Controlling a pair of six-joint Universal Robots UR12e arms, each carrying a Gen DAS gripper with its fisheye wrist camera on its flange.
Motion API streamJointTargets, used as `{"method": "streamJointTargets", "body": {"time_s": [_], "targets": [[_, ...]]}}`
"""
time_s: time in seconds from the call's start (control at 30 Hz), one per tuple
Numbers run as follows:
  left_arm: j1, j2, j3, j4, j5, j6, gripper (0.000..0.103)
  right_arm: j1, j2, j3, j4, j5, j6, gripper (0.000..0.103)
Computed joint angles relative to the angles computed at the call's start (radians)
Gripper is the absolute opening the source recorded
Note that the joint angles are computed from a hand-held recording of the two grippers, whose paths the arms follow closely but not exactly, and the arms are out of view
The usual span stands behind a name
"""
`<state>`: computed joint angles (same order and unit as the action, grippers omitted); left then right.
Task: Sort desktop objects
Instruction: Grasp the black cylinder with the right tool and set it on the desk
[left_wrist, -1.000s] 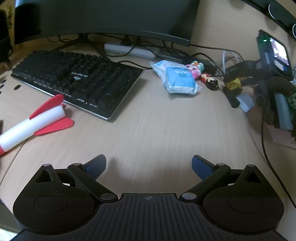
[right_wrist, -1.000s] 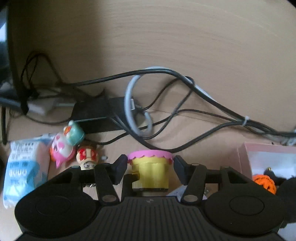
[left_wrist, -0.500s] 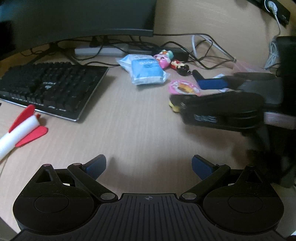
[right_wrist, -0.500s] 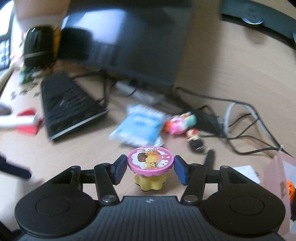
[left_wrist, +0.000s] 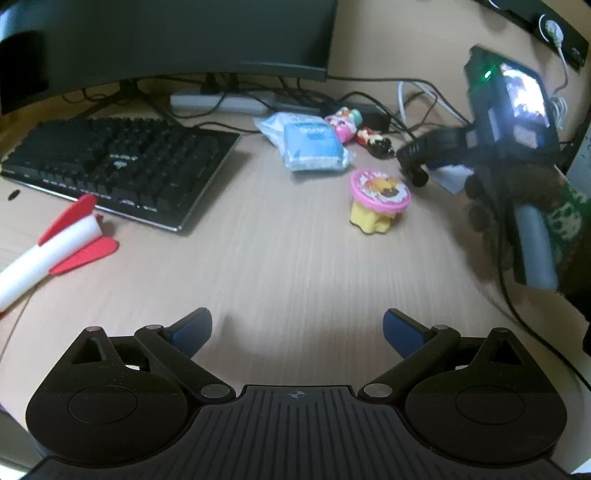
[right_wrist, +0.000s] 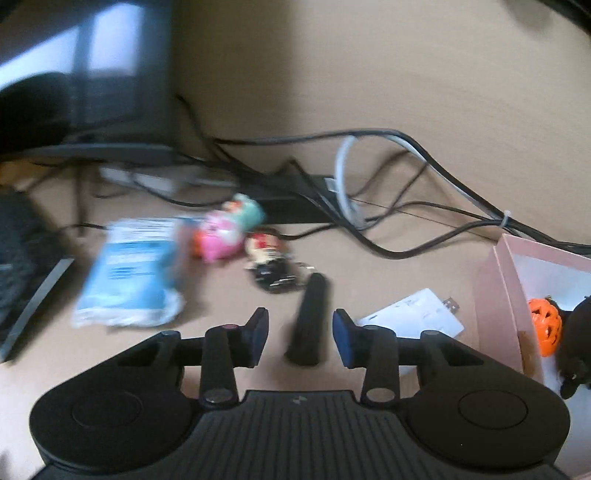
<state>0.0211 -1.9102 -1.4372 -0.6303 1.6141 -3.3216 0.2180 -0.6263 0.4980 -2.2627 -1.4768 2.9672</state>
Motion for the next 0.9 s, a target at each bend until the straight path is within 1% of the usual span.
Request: {"method": "streamJointTargets", "body": {"time_s": [0.03, 0.07, 0.1, 0.17, 0.27, 0.33, 0.4, 0.5, 0.57, 0.6, 0.63, 0.67, 0.7, 0.73, 0.77, 0.8, 0.87, 0.9], "targets": [[-0.001, -0.001, 0.002, 0.001, 0.008, -0.007, 0.101, 0.002, 0.004, -0.007, 0.014, -0.014, -0.003, 0.024], [-0.002, -0.002, 0.002, 0.001, 0.015, -0.015, 0.101, 0.001, -0.005, 0.007, 0.022, -0.009, 0.0, 0.019], [-0.003, -0.004, 0.004, 0.0, 0.021, -0.023, 0.101, -0.003, -0.021, 0.032, 0.018, 0.004, 0.0, 0.019], [-0.006, -0.008, 0.01, -0.005, 0.03, -0.035, 0.101, -0.014, -0.074, 0.117, 0.0, 0.049, -0.017, 0.019], [-0.015, -0.02, 0.027, -0.011, 0.037, -0.04, 0.101, -0.034, -0.176, 0.282, -0.064, 0.111, -0.063, 0.019], [-0.023, -0.031, 0.043, -0.013, 0.037, -0.039, 0.101, -0.055, -0.25, 0.395, -0.084, 0.164, -0.106, 0.019], [-0.032, -0.04, 0.056, -0.013, 0.038, -0.029, 0.101, -0.073, -0.302, 0.469, -0.08, 0.2, -0.15, 0.019], [-0.049, -0.053, 0.079, -0.016, 0.037, -0.006, 0.101, -0.098, -0.377, 0.577, -0.085, 0.221, -0.246, 0.019], [-0.059, -0.063, 0.094, -0.018, 0.034, 0.006, 0.101, -0.112, -0.41, 0.627, -0.099, 0.224, -0.307, 0.019], [-0.065, -0.068, 0.102, -0.02, 0.034, 0.012, 0.101, -0.118, -0.424, 0.651, -0.113, 0.218, -0.34, 0.02], [-0.071, -0.073, 0.109, -0.021, 0.034, 0.016, 0.101, -0.122, -0.435, 0.677, -0.149, 0.196, -0.358, 0.02], [-0.075, -0.076, 0.113, -0.02, 0.032, 0.02, 0.101, -0.123, -0.439, 0.689, -0.172, 0.173, -0.368, 0.023], [-0.08, -0.078, 0.118, -0.019, 0.027, 0.026, 0.101, -0.124, -0.444, 0.703, -0.193, 0.14, -0.379, 0.03], [-0.084, -0.081, 0.121, -0.02, 0.025, 0.03, 0.101, -0.126, -0.449, 0.72, -0.227, 0.113, -0.381, 0.033], [-0.088, -0.083, 0.125, -0.02, 0.024, 0.035, 0.101, -0.126, -0.451, 0.734, -0.263, 0.085, -0.381, 0.042], [-0.092, -0.086, 0.129, -0.021, 0.025, 0.039, 0.101, -0.125, -0.45, 0.741, -0.294, 0.047, -0.385, 0.049], [-0.099, -0.09, 0.135, -0.022, 0.023, 0.044, 0.102, -0.122, -0.446, 0.755, -0.357, -0.031, -0.37, 0.052], [-0.102, -0.092, 0.138, -0.023, 0.022, 0.047, 0.101, -0.124, -0.444, 0.754, -0.362, -0.049, -0.35, 0.053]]}}
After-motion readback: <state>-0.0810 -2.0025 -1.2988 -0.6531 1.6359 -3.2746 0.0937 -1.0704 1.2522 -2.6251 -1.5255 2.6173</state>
